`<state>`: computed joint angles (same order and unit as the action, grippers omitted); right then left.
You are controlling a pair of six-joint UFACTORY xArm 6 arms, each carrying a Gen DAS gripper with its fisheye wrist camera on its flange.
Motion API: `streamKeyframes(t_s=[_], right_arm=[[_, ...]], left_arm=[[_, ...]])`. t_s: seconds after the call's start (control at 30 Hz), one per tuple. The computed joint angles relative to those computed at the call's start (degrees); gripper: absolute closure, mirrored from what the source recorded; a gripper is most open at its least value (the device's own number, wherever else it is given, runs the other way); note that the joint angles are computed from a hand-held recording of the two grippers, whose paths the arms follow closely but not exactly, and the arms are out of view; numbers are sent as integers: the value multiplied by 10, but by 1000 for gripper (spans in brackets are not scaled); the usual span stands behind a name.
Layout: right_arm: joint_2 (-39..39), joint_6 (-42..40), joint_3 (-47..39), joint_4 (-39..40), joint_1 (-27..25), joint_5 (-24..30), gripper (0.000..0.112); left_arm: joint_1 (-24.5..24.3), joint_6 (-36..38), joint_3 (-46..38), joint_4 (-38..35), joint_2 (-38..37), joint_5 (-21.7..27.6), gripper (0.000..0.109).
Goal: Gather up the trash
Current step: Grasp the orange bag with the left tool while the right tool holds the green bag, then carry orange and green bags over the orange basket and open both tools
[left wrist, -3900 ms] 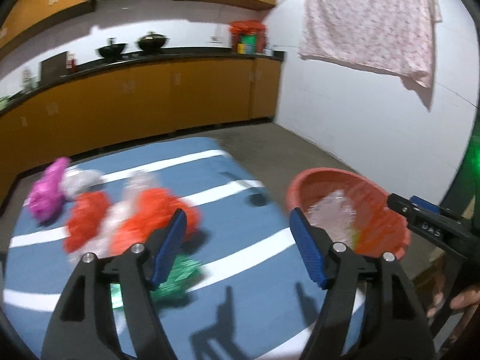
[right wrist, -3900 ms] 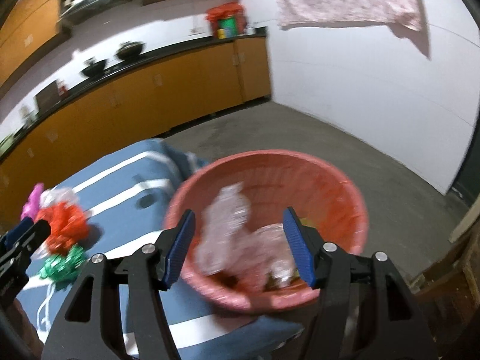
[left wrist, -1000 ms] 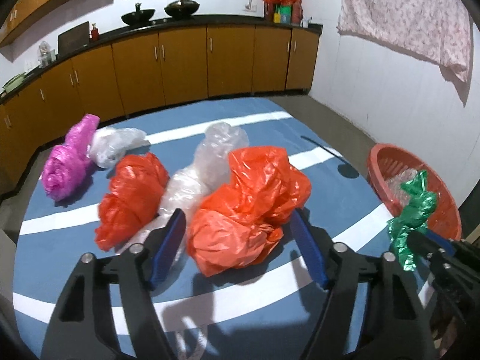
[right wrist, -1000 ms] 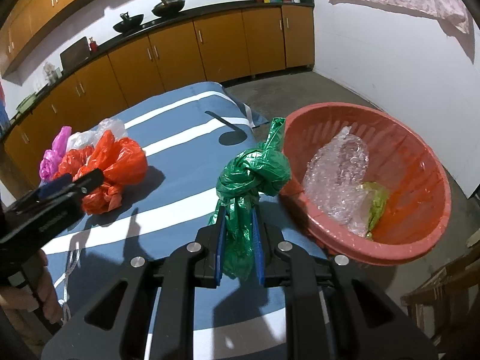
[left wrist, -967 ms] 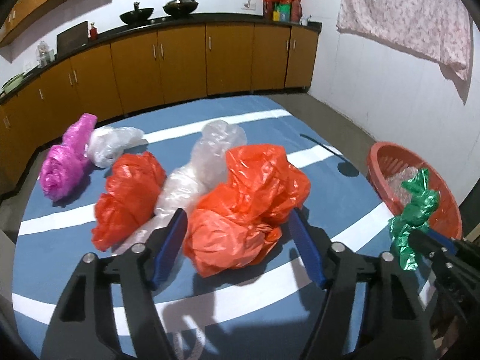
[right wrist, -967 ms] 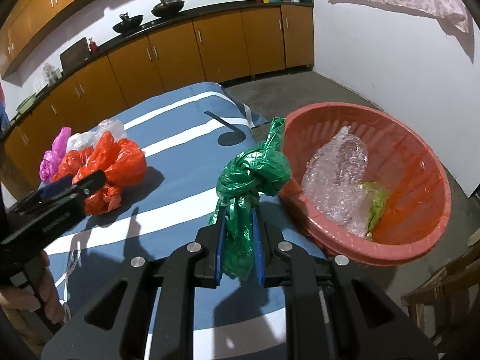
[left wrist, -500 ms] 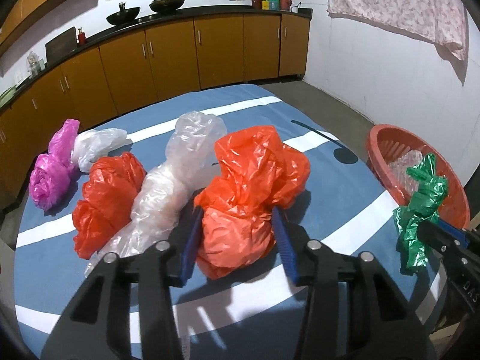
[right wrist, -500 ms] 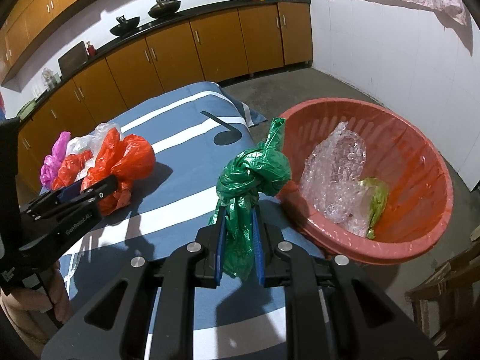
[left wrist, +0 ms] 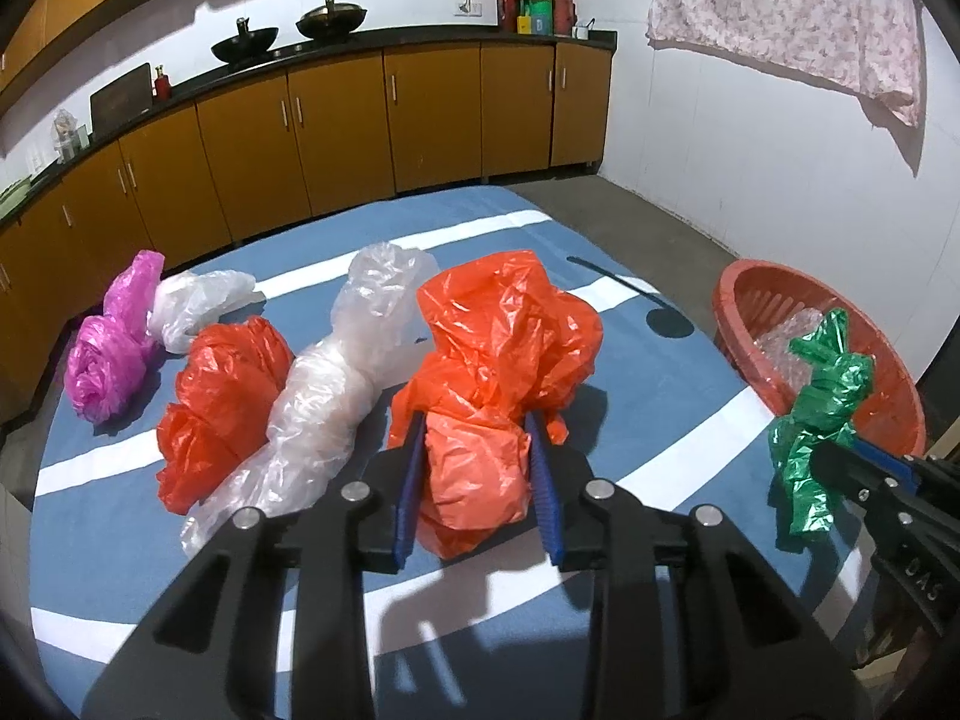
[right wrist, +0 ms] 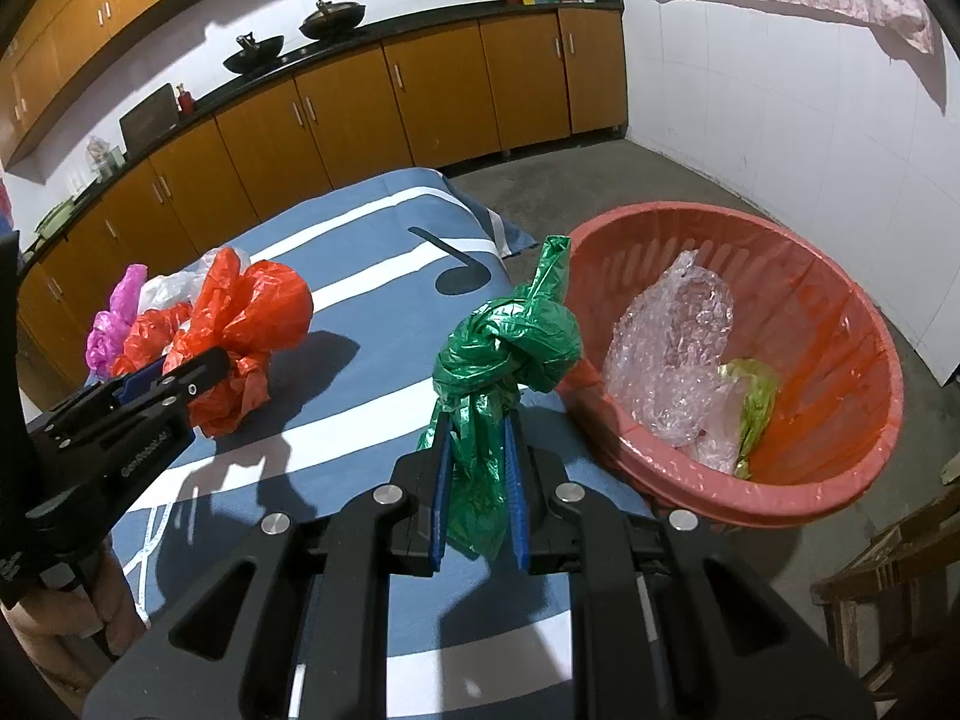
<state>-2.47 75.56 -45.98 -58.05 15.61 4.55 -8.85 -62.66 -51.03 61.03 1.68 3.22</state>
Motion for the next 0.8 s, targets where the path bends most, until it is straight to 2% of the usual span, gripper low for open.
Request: streamKeyframes(t_s=[0.4, 0.43, 0.47, 0.5, 0.73, 0.8], right_arm=[[-35, 20, 14, -28, -4, -1, 95], [-38, 17, 16, -26, -5, -2, 98], [-41, 15, 18, -26, -6, -2, 107], [-44, 11, 19, -24, -5, -1, 107], [-31, -57, 31, 46, -2, -23, 110], [-28, -110, 39, 103, 2, -33, 110]], left_arm=[[-8, -37, 14, 38, -41, -5, 77], [-9, -42, 14, 44, -44, -4, 77], [-11, -43, 14, 43, -45, -3, 77], [-11, -44, 15, 43, -47, -4, 77], [-4, -63, 24, 54, -58, -1, 77], [-3, -57, 27, 49, -60, 0, 77]])
